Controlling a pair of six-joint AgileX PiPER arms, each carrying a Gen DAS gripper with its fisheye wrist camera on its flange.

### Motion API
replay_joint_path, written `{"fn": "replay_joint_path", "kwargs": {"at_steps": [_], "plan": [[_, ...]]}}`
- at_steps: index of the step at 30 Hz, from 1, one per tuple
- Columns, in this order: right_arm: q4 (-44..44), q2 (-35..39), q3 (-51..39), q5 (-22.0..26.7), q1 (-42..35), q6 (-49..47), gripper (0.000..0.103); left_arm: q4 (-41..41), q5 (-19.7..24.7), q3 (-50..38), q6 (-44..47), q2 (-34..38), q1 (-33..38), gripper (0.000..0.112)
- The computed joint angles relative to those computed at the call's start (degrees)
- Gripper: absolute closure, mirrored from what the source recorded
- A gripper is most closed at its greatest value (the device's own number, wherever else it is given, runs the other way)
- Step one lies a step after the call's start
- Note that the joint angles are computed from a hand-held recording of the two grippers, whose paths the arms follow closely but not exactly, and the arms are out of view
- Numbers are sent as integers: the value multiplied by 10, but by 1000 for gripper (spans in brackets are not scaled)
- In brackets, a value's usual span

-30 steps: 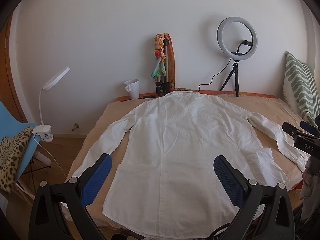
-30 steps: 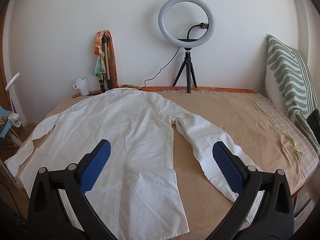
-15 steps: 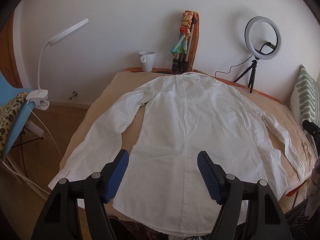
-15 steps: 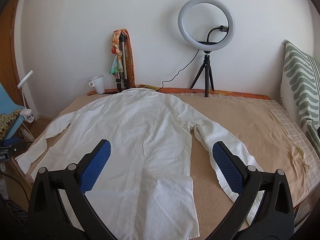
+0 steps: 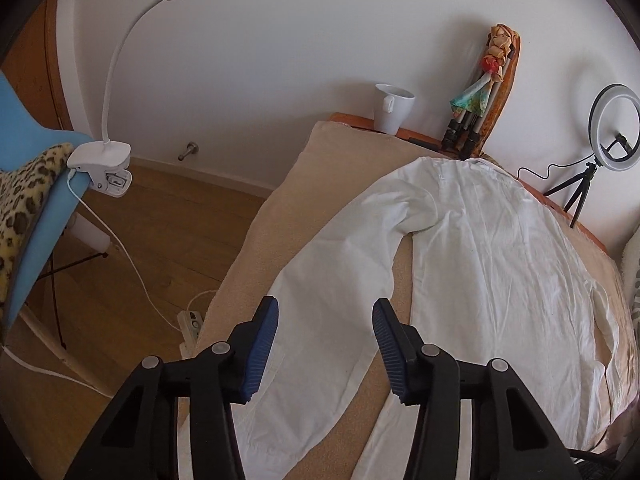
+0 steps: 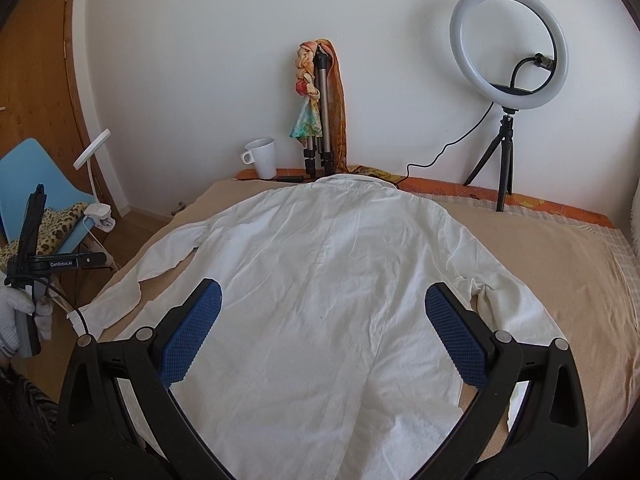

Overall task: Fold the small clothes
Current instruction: 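Move the left tool to the shirt's side edge and close on it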

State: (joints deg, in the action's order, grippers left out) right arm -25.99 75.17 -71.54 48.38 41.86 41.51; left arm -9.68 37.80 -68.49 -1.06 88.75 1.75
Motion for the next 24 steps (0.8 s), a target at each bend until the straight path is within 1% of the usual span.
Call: {"fn": "replay_joint_path", "kwargs": {"at_steps": [2, 4, 8, 10, 13, 14, 17, 19, 20, 21, 22, 24], "plan": [[11, 9, 2, -12, -5, -6, 0, -30, 8, -23, 30, 40, 23, 63], [22, 12, 8, -20, -10, -13, 0, -89, 26, -43, 86, 78, 51, 63], [50, 15, 15, -21, -20, -27, 0, -113, 39, -62, 109, 131, 78, 71], [74, 14, 15, -18, -27, -35, 0, -122, 49, -72, 120, 152, 87, 71], [113, 8, 14, -17, -37, -52, 0, -112, 57, -85, 122, 174, 87, 71], [111, 4, 17, -18, -35, -50, 0, -106, 55, -86, 117, 178, 85, 71], [38, 0, 24, -12, 0, 0, 0, -96, 41, -81, 119, 182, 78, 71], [15, 4, 25, -8, 14, 9, 0, -78, 31, -75, 115, 176, 68, 73], [19, 5, 27, -11, 14, 3, 0, -71, 26, -71, 114, 174, 65, 77], [21, 8, 28, -12, 16, -1, 0, -68, 20, -68, 110, 172, 63, 87], [21, 10, 29, -12, 17, -2, 0, -66, 15, -67, 106, 174, 61, 90], [26, 14, 30, -13, 18, -8, 0, -70, 7, -58, 110, 169, 61, 104]]}}
